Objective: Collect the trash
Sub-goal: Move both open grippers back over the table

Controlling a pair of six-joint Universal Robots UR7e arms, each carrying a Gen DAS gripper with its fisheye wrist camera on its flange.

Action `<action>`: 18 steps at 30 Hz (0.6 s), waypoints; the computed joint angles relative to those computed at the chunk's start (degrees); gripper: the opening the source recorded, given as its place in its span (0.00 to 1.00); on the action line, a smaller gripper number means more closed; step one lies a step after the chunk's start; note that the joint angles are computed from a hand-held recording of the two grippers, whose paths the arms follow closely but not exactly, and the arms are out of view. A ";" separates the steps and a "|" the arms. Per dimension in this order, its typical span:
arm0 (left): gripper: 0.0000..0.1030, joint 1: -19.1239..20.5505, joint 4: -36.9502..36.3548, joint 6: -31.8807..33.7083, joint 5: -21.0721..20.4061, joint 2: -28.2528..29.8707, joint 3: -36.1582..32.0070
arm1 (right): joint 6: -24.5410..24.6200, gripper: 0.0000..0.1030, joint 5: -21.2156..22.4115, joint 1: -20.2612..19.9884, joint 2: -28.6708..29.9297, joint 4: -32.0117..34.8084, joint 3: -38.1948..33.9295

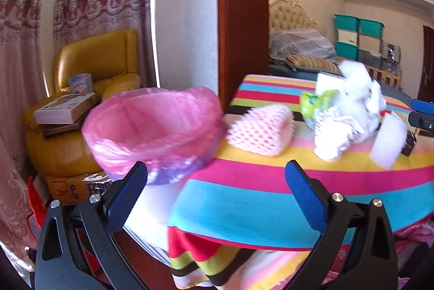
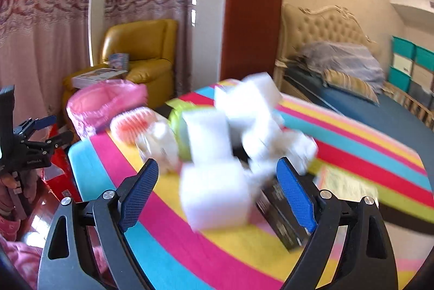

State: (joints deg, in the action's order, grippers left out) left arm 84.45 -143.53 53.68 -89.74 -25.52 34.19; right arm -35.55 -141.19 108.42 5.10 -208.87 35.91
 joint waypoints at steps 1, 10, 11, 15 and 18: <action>0.95 -0.22 -0.18 0.51 0.11 -0.77 2.10 | 0.98 0.81 -0.23 -0.18 -1.10 -1.80 3.00; 0.95 -1.15 -1.20 4.39 0.22 -3.98 11.16 | 4.53 0.81 0.82 -1.12 -1.80 0.34 5.27; 0.95 -1.22 -0.42 4.03 0.36 -3.88 11.03 | 4.44 0.81 0.71 -1.06 -1.24 1.70 3.93; 0.95 -1.54 2.10 2.75 0.09 -4.04 11.01 | 5.72 0.81 -0.01 -1.51 0.18 7.07 0.71; 0.95 -1.93 0.95 4.07 -0.74 -4.97 13.42 | 7.19 0.81 -0.97 -1.84 0.80 10.03 -0.75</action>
State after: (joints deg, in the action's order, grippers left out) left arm 82.52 -142.58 57.75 -90.48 -30.49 47.61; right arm -28.36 -142.16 106.58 5.90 -198.85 35.15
